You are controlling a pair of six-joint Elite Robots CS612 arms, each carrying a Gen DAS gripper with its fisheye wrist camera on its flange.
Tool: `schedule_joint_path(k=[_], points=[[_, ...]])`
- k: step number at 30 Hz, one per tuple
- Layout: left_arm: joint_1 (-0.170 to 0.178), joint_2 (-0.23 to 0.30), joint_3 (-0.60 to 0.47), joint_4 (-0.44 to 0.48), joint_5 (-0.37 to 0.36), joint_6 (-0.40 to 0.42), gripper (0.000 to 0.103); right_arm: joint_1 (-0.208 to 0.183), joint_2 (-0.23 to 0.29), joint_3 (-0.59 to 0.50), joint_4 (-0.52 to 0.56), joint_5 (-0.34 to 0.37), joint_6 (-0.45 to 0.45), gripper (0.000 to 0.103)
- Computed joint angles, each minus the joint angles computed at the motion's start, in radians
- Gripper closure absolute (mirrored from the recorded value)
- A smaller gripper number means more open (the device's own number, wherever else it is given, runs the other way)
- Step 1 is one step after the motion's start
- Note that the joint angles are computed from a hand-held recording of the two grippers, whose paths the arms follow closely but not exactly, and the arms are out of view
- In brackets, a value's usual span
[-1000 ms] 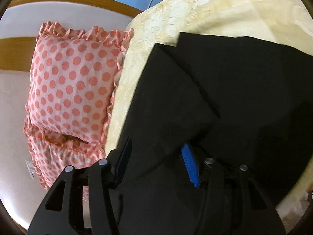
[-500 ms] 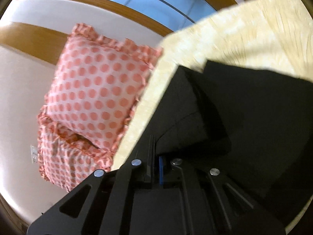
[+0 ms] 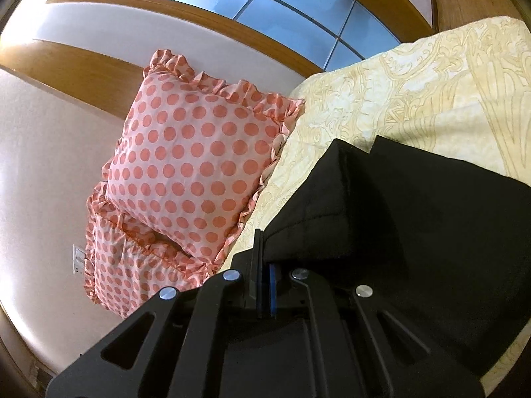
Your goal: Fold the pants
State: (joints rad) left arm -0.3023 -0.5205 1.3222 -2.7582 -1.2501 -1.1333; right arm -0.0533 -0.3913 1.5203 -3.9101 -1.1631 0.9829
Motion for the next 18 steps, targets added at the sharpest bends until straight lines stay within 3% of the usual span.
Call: schedule_joint_path(k=[4, 7, 9, 12, 13, 15, 18], points=[[-0.037, -0.083, 0.179, -0.197, 0.059, 0.002, 0.094, -0.005, 0.001, -0.005, 0.003, 0.002, -0.01, 0.1], [-0.11, -0.173, 0.384, -0.416, 0.172, 0.003, 0.095, -0.01, -0.002, 0.001, -0.021, -0.007, -0.016, 0.1], [-0.162, -0.212, 0.488, -0.513, 0.247, -0.014, 0.094, -0.013, -0.011, 0.019, -0.046, -0.023, -0.026, 0.1], [-0.266, -0.253, 0.624, -0.544, 0.373, -0.112, 0.094, -0.02, -0.021, 0.05, -0.07, -0.039, -0.032, 0.1], [-0.282, -0.255, 0.648, -0.54, 0.383, -0.148, 0.094, -0.022, -0.024, 0.061, -0.071, -0.045, -0.034, 0.1], [-0.322, -0.247, 0.7, -0.532, 0.373, -0.263, 0.094, -0.027, -0.027, 0.082, -0.066, -0.055, -0.035, 0.1], [-0.343, -0.223, 0.734, -0.552, 0.327, -0.375, 0.093, -0.033, -0.024, 0.1, -0.049, -0.053, -0.026, 0.1]])
